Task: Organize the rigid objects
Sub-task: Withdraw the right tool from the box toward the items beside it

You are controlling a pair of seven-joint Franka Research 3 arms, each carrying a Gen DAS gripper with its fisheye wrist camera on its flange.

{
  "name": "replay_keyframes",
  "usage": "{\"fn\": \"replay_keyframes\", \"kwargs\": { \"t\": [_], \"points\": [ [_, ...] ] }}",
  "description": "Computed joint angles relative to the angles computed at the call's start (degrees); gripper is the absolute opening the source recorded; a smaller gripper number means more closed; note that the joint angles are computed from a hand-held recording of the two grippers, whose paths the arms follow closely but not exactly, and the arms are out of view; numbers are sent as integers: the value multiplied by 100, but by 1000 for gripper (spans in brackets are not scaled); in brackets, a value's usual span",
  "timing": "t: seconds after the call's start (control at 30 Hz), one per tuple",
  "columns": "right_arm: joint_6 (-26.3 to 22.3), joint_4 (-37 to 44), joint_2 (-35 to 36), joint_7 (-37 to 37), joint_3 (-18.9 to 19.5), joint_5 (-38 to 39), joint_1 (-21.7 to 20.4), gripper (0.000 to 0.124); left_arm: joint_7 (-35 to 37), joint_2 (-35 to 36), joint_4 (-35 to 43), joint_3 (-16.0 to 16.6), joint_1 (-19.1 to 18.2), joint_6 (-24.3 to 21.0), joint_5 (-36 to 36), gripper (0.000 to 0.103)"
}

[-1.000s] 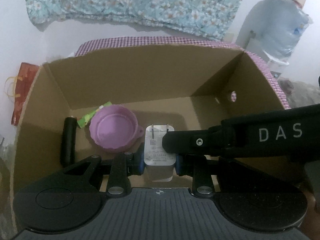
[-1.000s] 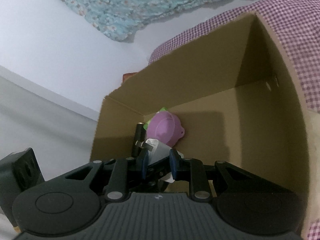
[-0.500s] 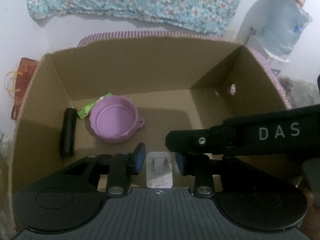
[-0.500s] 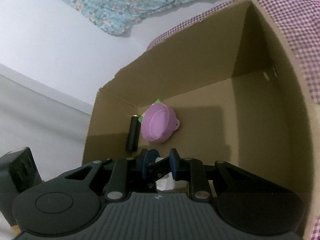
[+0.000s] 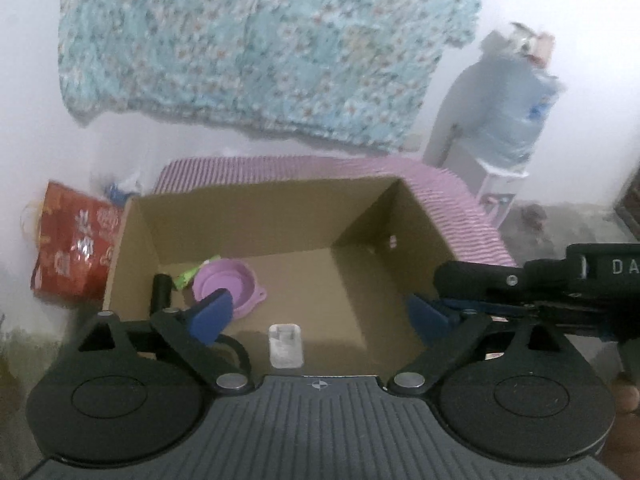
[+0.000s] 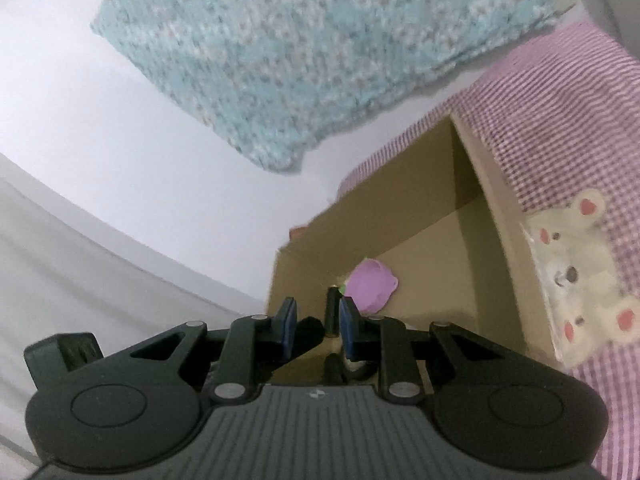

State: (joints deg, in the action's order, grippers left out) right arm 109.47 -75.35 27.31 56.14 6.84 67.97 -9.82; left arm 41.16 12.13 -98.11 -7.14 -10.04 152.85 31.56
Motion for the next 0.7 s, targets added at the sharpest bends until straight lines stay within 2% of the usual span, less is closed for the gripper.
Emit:
{"fn": "replay_keyframes", "kwargs": {
  "t": [0.13, 0.27, 0.4, 0.53, 0.57, 0.63, 0.7],
  "points": [
    [160, -983, -742, -338, -124, 342, -96, 26, -61, -380, -479, -27, -23, 282, 211, 99],
    [293, -1727, -1319, -576, -409, 385, 41, 27, 105, -750, -1025, -141, 64, 586, -12, 101],
    [376, -2225, -1726, -689, -672, 163, 209, 31, 293, -1088, -1530, -225, 127, 882, -270, 103],
    [716, -2591, -2100, -895, -825, -220, 436, 33, 700, -1340, -1895, -284, 157, 1068, -722, 103],
    [792, -2687, -2199, -966, -859, -285, 479, 35, 823, -1388, -1963, -291, 156, 1104, -864, 103],
    [1020, -2854, -2386, -1073, -902, -387, 585, 48, 930, -1493, -2112, -305, 157, 1202, -1036, 103],
    [1279, -3032, -2589, -1261, -942, -429, 683, 53, 994, -1592, -2263, -306, 163, 1372, -1151, 103]
  ]
}}
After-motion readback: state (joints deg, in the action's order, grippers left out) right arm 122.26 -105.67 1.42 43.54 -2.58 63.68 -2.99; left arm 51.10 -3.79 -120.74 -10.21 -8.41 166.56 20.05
